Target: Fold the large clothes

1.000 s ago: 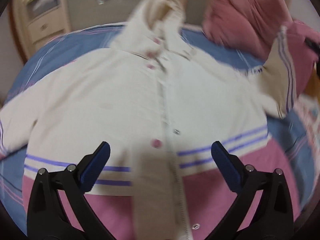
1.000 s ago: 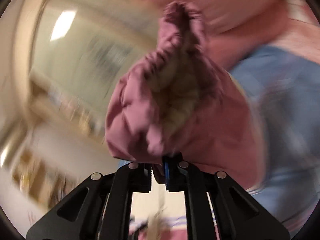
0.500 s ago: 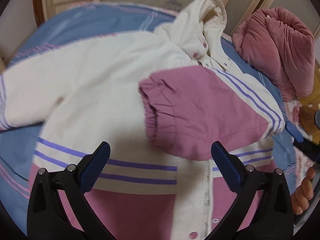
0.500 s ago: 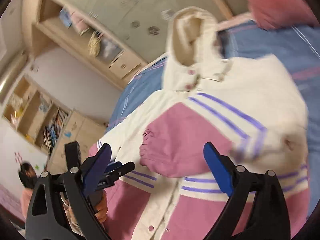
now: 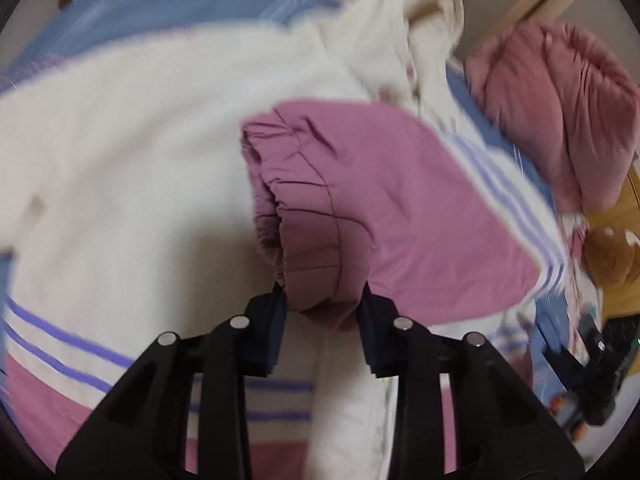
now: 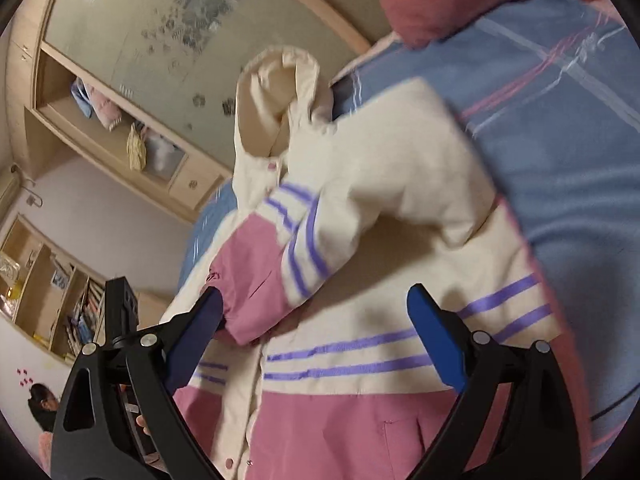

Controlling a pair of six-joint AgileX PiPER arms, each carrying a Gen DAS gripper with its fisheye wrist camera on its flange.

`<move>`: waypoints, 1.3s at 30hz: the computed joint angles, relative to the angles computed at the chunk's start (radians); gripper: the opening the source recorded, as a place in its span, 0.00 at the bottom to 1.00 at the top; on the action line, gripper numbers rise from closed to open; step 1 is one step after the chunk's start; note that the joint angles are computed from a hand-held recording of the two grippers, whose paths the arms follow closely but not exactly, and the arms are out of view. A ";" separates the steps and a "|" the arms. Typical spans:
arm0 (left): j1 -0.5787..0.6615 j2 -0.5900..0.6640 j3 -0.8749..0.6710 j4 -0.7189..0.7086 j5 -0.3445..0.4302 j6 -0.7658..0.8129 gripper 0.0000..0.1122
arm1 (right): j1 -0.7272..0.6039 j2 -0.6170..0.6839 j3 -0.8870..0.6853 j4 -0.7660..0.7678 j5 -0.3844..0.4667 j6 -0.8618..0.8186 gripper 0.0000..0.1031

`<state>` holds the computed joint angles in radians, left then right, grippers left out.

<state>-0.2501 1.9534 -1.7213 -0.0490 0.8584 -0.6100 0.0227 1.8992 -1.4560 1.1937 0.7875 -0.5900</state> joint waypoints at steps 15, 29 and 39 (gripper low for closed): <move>0.020 -0.073 0.117 0.137 -0.098 -0.071 0.31 | -0.031 0.283 -0.314 -0.002 0.081 0.326 0.82; -0.050 0.022 0.035 0.271 -0.040 -0.136 0.54 | 0.022 0.013 -0.092 -0.317 -0.177 0.453 0.74; 0.031 -0.067 0.171 0.078 -0.155 0.003 0.55 | 0.189 0.377 -0.502 -0.798 -0.120 0.687 0.74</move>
<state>-0.2188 1.8859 -1.5500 0.0294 0.7034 -0.6068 0.2117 2.2764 -1.9579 0.3958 0.6677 0.0969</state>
